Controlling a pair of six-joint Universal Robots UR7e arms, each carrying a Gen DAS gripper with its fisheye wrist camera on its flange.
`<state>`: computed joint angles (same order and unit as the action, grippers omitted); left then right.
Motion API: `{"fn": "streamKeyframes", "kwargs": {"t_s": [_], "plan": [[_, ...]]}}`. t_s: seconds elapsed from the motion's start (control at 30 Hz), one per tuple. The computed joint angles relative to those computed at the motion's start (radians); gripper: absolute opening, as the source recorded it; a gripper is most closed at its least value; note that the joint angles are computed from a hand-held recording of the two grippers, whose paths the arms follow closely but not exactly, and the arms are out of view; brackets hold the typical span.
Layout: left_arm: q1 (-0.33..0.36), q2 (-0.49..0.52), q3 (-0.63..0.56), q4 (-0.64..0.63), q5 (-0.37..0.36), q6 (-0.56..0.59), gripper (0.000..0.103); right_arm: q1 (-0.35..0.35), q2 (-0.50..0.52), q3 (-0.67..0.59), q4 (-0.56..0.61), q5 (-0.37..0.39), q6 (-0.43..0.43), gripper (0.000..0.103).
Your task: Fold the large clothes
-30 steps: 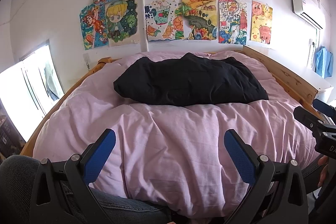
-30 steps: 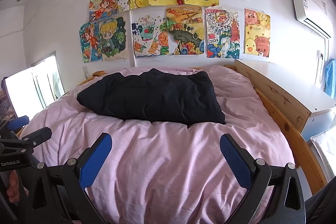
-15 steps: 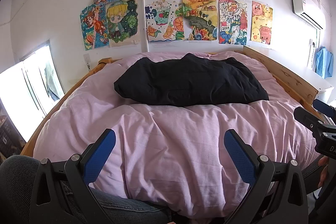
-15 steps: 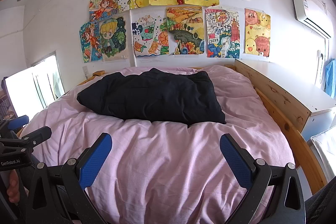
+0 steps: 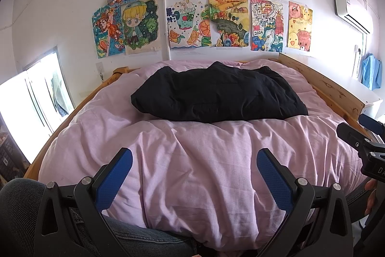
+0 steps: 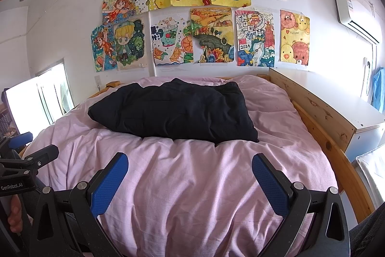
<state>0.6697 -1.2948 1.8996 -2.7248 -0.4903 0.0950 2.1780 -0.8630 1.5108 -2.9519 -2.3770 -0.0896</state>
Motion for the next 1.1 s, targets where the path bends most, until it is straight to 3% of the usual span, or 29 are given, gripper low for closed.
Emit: {"fn": "streamKeyframes", "kwargs": {"t_s": [1.1], "plan": [[0.001, 0.000, 0.005, -0.011, 0.000, 0.007, 0.102, 0.000, 0.000, 0.001, -0.001, 0.001, 0.001, 0.103]]}}
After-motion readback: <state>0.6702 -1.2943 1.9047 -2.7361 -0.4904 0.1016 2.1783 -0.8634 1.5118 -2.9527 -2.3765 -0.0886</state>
